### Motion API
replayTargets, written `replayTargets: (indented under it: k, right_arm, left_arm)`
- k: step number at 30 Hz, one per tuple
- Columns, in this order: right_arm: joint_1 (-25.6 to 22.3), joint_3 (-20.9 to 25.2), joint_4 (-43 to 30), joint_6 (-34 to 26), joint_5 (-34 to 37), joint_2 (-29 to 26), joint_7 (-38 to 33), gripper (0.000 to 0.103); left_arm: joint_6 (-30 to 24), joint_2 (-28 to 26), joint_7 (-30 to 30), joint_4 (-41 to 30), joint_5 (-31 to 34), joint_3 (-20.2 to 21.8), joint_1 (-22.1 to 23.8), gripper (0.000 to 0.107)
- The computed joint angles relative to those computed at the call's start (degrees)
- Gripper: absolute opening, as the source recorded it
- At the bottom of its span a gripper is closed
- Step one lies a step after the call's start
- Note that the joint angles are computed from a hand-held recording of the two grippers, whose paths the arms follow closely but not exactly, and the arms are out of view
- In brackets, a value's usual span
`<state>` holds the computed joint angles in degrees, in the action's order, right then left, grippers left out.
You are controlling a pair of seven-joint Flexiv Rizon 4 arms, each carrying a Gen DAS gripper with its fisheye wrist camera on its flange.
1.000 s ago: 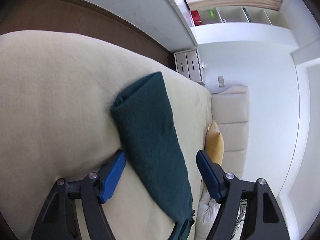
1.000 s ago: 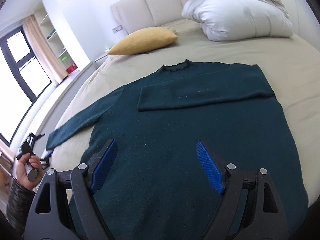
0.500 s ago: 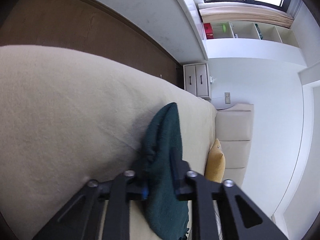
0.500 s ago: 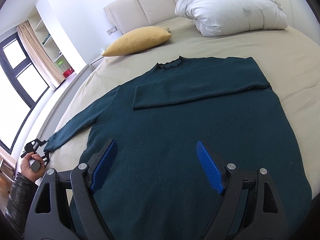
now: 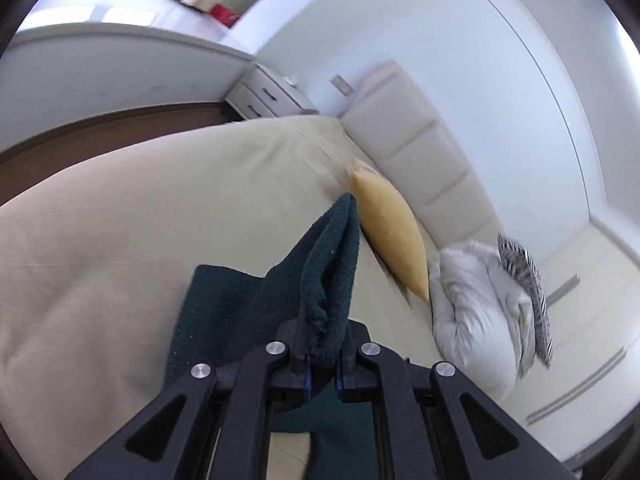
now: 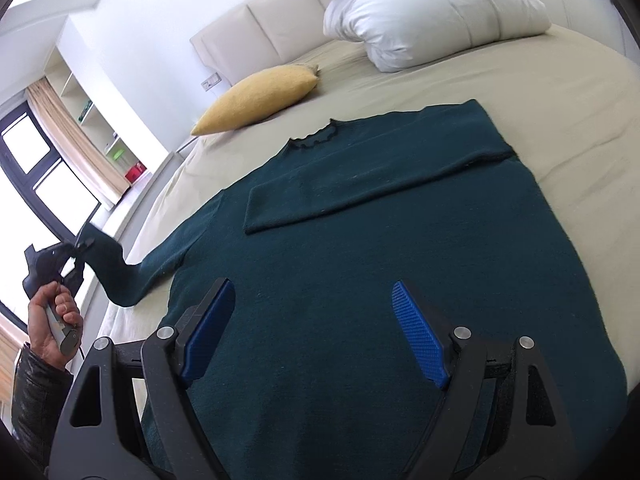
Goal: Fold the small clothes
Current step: 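Fold the held sleeve across the chest with the left gripper and release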
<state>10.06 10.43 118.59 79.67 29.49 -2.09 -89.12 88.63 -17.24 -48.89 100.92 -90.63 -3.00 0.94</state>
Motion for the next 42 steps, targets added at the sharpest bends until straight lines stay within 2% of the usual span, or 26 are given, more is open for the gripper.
replayTargets:
  k: [2,5,9,13,15,16,17,19,20,21,23,25,27,29,32,34,39,41,42]
  right_arm:
    - [-0.51,-0.29,-0.04,0.11,1.49,0.14,-0.79,0.080]
    - [-1.54,-0.98,-0.17,0.06,3.80,0.29,-2.20,0.080]
    - [-3.12,-1.89,-0.22,-0.09,7.51,0.64,-4.73,0.080]
    - [-4.78,-3.07,-0.86,-1.39,10.32,0.12,-6.94,0.080]
    - [-5.68,-3.46,-1.60,-2.56,11.78,-0.43,-7.63,0.080]
    - [-6.09,-3.51,-1.91,-3.28,12.31,-0.56,-7.86,0.080]
    - [-6.41,-3.62,-2.24,-4.05,12.33,-0.81,-7.77,0.080]
    - [-6.71,-3.60,-2.61,-4.99,11.53,-1.34,-7.40,0.080]
    - [-6.75,-3.48,-2.80,-5.10,11.03,-1.66,-7.07,0.080]
    - [-6.77,-3.38,-3.13,-5.29,10.41,-2.08,-6.70,0.080]
    - [-6.94,-3.04,-4.33,-6.04,9.63,-2.95,-6.51,0.080]
    - [-6.89,-2.59,-5.97,-6.51,8.70,-4.10,-6.24,0.080]
    - [-6.89,-2.10,-8.44,-7.77,7.52,-5.66,-6.31,0.080]
    - [-6.75,-1.54,-10.71,-9.30,5.79,-7.09,-5.80,0.080]
    - [-6.40,-0.44,-16.36,-13.35,2.89,-10.96,-6.53,0.080]
    - [-5.20,-0.43,-19.85,-16.11,-1.53,-13.87,-4.36,0.080]
    - [-3.84,1.30,-30.00,-22.75,-6.03,-22.01,-1.97,0.076]
    - [-2.44,0.78,-32.52,-25.46,-9.97,-24.79,0.53,0.055]
    - [-1.44,0.12,-34.20,-28.08,-12.81,-26.58,2.19,0.048]
  left_arm:
    - [-2.27,-1.79,-7.41,-0.94,13.35,-0.27,-1.17,0.008]
    - [-4.53,-4.49,-14.13,-2.70,25.25,-1.14,-3.71,0.008]
    - [-11.26,-10.50,-24.76,-9.25,43.00,1.39,-8.80,0.008]
    - [-15.29,-15.07,-30.94,-13.51,53.44,2.69,-12.02,0.012]
    - [-17.73,-16.45,-33.10,-14.27,56.06,2.76,-12.41,0.022]
    - [-18.58,-16.85,-34.75,-14.15,58.77,1.04,-11.12,0.028]
    - [-18.80,-15.94,-33.68,-12.16,57.83,1.16,-11.04,0.038]
    - [-16.97,-14.62,-31.64,-9.27,57.32,-2.45,-8.78,0.045]
    - [-16.43,-13.35,-31.11,-7.65,57.60,-3.54,-7.78,0.055]
    - [-15.94,-12.04,-30.62,-6.16,57.92,-4.60,-6.84,0.069]
    - [-13.72,-9.78,-28.67,-2.93,57.31,-6.99,-4.99,0.080]
    - [-12.67,-6.41,-23.18,1.95,52.73,-11.69,-1.28,0.080]
    - [-10.81,-3.85,-18.63,5.74,47.79,-13.81,0.31,0.080]
    - [-10.00,-2.26,-16.29,7.79,44.25,-13.58,0.48,0.080]
    - [-7.95,-0.26,-11.90,10.50,35.06,-14.06,1.72,0.080]
    - [-7.41,0.59,-10.37,11.18,30.39,-13.20,1.98,0.080]
    - [-6.03,1.82,-6.00,12.07,21.54,-10.56,1.17,0.080]
    - [-5.85,2.08,-4.38,12.24,18.70,-9.33,0.58,0.080]
    - [-5.78,2.05,-3.81,12.22,17.69,-8.65,0.21,0.080]
